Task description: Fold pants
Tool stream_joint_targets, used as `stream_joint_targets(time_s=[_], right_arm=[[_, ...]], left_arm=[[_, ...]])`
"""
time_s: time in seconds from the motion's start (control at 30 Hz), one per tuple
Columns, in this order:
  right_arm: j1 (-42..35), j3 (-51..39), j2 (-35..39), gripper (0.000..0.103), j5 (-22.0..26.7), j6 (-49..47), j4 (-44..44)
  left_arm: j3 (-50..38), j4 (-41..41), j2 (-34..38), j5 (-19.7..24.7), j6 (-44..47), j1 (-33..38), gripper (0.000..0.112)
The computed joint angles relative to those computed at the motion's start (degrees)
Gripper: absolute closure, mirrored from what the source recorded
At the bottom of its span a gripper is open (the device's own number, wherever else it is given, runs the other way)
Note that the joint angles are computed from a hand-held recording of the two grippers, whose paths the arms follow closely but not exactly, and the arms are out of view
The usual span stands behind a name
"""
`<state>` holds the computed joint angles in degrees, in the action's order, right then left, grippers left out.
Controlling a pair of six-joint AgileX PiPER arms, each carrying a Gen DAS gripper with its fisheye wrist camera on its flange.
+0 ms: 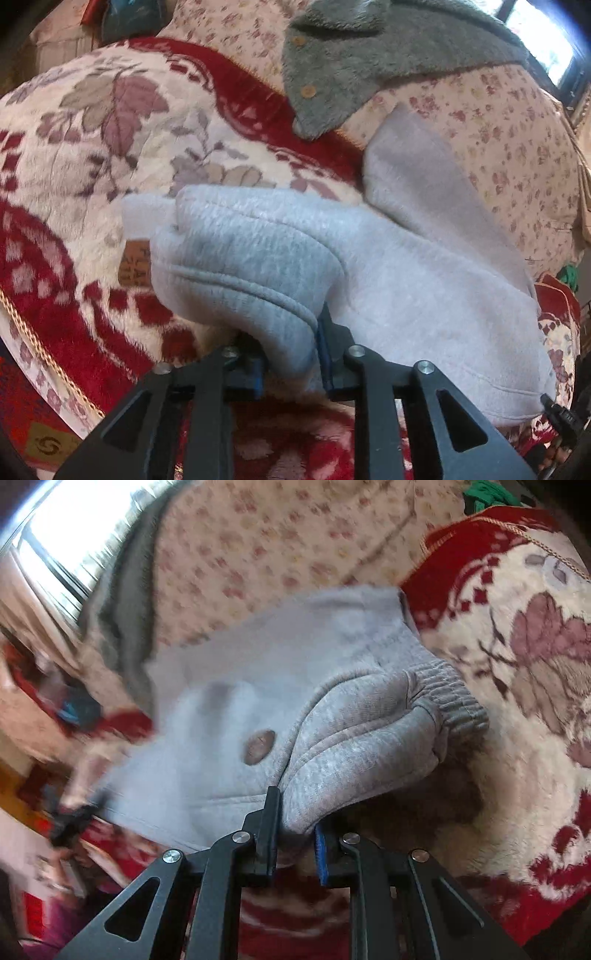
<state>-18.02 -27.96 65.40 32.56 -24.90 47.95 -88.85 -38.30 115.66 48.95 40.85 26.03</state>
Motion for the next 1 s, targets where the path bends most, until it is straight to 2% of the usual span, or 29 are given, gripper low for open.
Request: stream_joint_targets(time_s=[0.03,0.07,0.13,0.17,0.2,0.27,0.3,0.4,0.43,0.5,0.57,0.6,0.63,0.67,0.77,0.83,0.9,1.0], right_arm=[[-1.4,0.55,0.29,0.082,0.8,-1.26,2.08],[-3.28,0.61,0.54,0.081,2.32,-3.57,3.79],[-5.48,-0.49,0.12,0.066,4.43,-1.36,0.57],[-5.78,-1.42,-0.97,0.049,4.78,2.47,-3.95],[-6.58,-1.94,-2.04,0.041,5.46,4.0,-6.18],[-9.83,-3.18,-4.55,0.041,9.13,3.62,-7.42],[-10.01,-4.13,-5.79,0.041,10.02,4.65,-8.91],[-0.81,-8.77,-8.94,0.039,7.23,17.48,-20.9],[2.31,-10.07,-8.53,0.038,6.36,19.45,-22.27],[8.44,-12.44,-5.99,0.03,4.53,18.8,-20.07],[15.62,-14.89,-1.05,0.03,1.4,17.86,-17.38],[19.29,-16.29,2.11,0.03,-0.3,17.62,-16.32],[21.98,-17.12,4.56,0.03,-1.78,17.11,-15.0],[24.76,-18.75,8.22,0.03,-3.25,15.03,-12.29],[31.72,-27.37,19.81,0.03,-3.83,14.86,-12.21],[34.49,-32.21,25.6,0.03,-3.18,12.91,-10.05],[36.5,-37.01,30.95,0.03,-1.83,10.39,-7.55],[39.11,-41.94,36.46,0.03,-0.74,10.22,-7.45]], left_arm=[[0.47,0.25,-0.18,-0.82,-0.21,-0.05,0.078],[0.67,0.86,-0.3,-1.52,-0.85,-0.12,0.064],[0.49,0.55,-0.1,-1.98,-1.94,0.47,0.049],[-0.41,-0.92,0.51,-0.88,-2.35,1.44,0.048],[-1.72,-2.11,1.26,0.69,-2.98,2.45,0.048],[-3.42,-3.07,2.19,2.12,-3.96,3.42,0.037],[-3.86,-3.02,2.41,2.03,-4.74,3.61,0.036],[-6.07,-2.11,3.83,3.07,-6.75,3.69,0.034],[-6.94,-1.77,4.52,3.3,-7.8,3.58,0.034],[-8.33,-1.45,5.49,3.7,-9.08,3.43,0.034],[-9.54,-2.19,6.28,3.79,-9.51,3.49,0.034],[-10.4,-2.54,6.78,3.85,-9.74,3.4,0.034],[-11.68,-3.78,7.37,3.79,-8.67,3.24,0.043],[-12.63,-4.48,7.68,3.89,-6.97,3.04,0.064],[-15.34,-8.5,8.11,4.85,0.6,2.85,0.085],[-15.35,-13.19,7.82,6.02,6.42,3.93,0.089],[-16.66,-12.53,8.56,7.16,7.93,4.66,0.089],[-21.42,0.54,12.85,7.68,-2.07,4.73,0.089]])
